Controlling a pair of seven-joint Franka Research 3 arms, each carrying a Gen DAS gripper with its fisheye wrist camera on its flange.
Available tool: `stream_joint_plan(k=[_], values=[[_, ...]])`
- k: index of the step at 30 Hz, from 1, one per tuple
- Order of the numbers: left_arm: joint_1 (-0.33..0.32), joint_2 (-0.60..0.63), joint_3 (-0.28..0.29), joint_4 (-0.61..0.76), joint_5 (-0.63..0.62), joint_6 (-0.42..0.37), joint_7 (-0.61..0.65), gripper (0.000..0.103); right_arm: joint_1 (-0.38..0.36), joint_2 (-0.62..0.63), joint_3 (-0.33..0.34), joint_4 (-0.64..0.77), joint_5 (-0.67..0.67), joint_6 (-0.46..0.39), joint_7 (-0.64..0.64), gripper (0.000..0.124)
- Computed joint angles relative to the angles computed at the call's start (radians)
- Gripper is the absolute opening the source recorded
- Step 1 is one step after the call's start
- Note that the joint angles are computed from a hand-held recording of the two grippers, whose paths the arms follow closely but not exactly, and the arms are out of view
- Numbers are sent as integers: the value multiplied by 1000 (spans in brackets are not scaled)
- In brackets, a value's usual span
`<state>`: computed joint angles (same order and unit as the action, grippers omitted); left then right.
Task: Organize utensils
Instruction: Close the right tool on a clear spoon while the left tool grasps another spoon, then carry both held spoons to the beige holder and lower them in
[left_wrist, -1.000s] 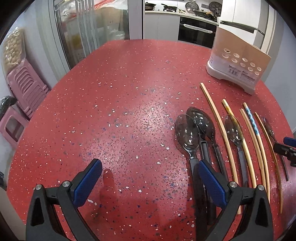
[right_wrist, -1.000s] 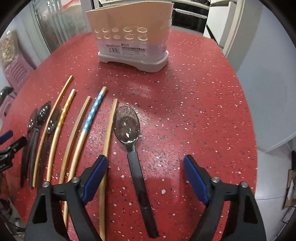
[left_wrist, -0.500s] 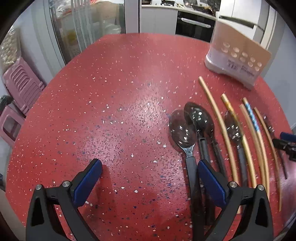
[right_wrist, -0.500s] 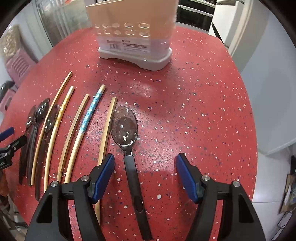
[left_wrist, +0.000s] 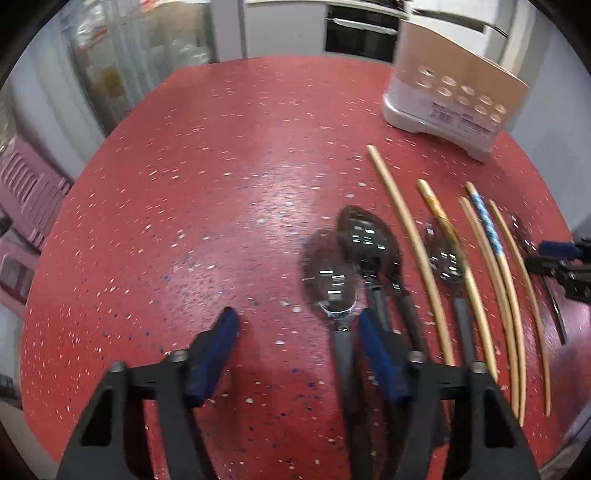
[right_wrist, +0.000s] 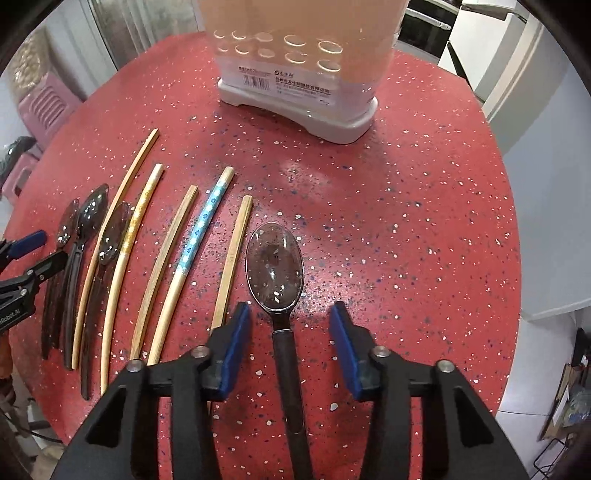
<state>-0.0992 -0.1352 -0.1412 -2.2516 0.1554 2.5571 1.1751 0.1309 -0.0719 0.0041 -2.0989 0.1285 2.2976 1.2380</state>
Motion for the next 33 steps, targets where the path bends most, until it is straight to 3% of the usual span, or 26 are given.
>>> stream_joint_plan(k=[2, 3, 4, 7, 19, 27, 33], values=[[-12, 2, 6, 15, -39, -21, 65, 62, 2, 7, 1, 17, 4, -18, -11, 16], [-16, 3, 8, 20, -58, -24, 90, 43, 3, 10, 0, 23, 6, -24, -16, 13], [-15, 8, 5, 28, -53, -33, 90, 37, 4, 10, 0, 23, 6, -25, -17, 12], [-14, 7, 2, 26, -64, -23, 90, 37, 5, -10, -2, -1, 31, -10, -40, 13], [-18, -131, 3, -93, -63, 181, -28, 36, -16, -112, -55, -40, 353, -6, -236, 13], [-34, -108, 18, 24, -55, 253, -45, 37, -14, -163, -73, -6, 486, 10, -264, 13], [-7, 36, -1, 240, 2, 281, -71, 36, -19, -103, -77, 110, 531, 46, -276, 13]])
